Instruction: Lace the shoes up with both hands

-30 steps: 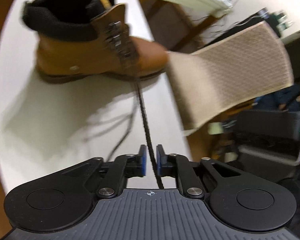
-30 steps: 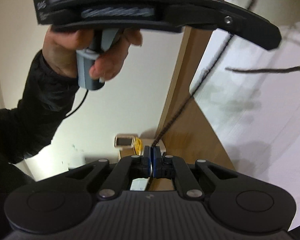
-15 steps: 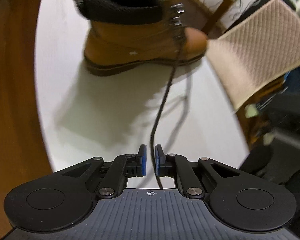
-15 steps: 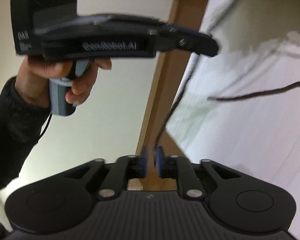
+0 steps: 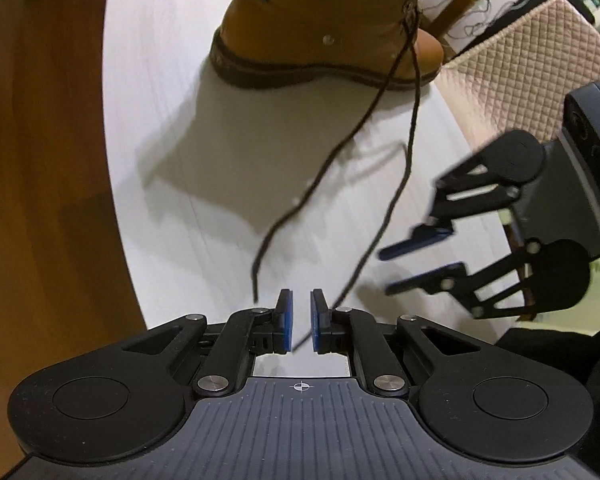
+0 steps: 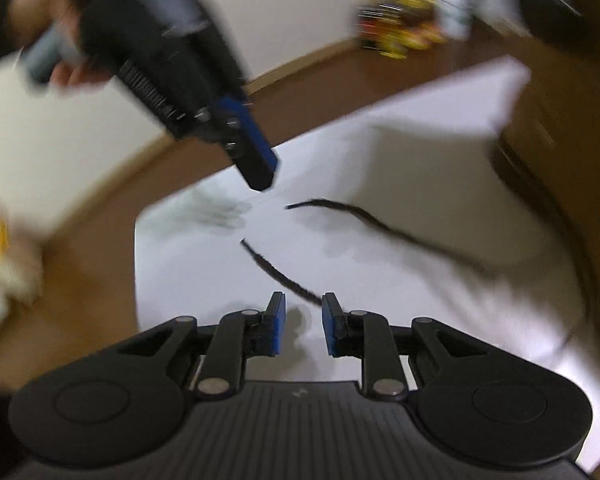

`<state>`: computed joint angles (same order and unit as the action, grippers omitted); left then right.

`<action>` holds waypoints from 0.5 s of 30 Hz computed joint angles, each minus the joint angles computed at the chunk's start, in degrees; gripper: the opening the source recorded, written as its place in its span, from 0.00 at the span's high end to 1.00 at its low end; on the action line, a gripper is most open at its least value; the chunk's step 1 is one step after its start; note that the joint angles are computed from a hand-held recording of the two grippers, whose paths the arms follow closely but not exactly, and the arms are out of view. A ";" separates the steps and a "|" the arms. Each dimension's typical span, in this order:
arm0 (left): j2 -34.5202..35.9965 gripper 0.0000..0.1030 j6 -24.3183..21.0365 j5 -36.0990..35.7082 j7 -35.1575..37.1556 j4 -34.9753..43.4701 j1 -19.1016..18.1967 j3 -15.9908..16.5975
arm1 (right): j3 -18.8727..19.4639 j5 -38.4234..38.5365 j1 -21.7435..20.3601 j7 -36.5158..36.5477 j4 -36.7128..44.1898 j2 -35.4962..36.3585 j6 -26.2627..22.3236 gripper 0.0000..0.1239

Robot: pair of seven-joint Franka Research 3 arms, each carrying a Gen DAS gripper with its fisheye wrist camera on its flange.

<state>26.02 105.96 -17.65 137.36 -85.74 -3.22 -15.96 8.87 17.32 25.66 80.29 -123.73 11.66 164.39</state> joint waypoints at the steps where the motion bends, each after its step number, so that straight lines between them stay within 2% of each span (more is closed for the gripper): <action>1: -0.55 0.92 0.30 -0.64 -0.36 -0.95 0.35 0.07 | 0.27 -0.91 0.09 -1.69 0.80 0.84 -0.35 0.81; 4: -2.08 0.92 1.36 -2.48 -1.24 -3.84 1.21 0.31 | 0.56 -4.72 0.52 -7.64 2.99 1.84 -3.24 0.81; 8: -4.44 0.92 3.12 -5.10 -3.01 -8.07 2.13 0.83 | 1.35 -5.99 -0.20 -18.03 8.30 4.90 -11.48 0.82; 12: -6.44 0.92 4.22 -7.02 -4.08 -10.84 2.63 1.24 | 0.96 -6.33 0.57 -21.51 11.17 7.83 -12.79 0.83; 13: -7.07 0.92 4.59 -7.71 -4.36 -11.74 2.76 1.34 | 0.91 -6.06 0.68 -21.89 11.37 8.11 -12.86 0.87; 14: -7.62 0.92 4.90 -8.36 -4.65 -12.55 2.80 1.40 | 0.41 -6.59 1.17 -21.45 11.00 7.93 -12.42 0.98; 15: -8.13 0.92 5.18 -8.96 -4.93 -13.23 2.76 1.45 | -0.38 -7.34 1.91 -19.72 10.75 7.82 -12.08 0.98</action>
<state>17.88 111.14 -26.61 132.43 -98.97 -0.46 -14.52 8.50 9.97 27.56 60.57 -112.98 19.48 152.31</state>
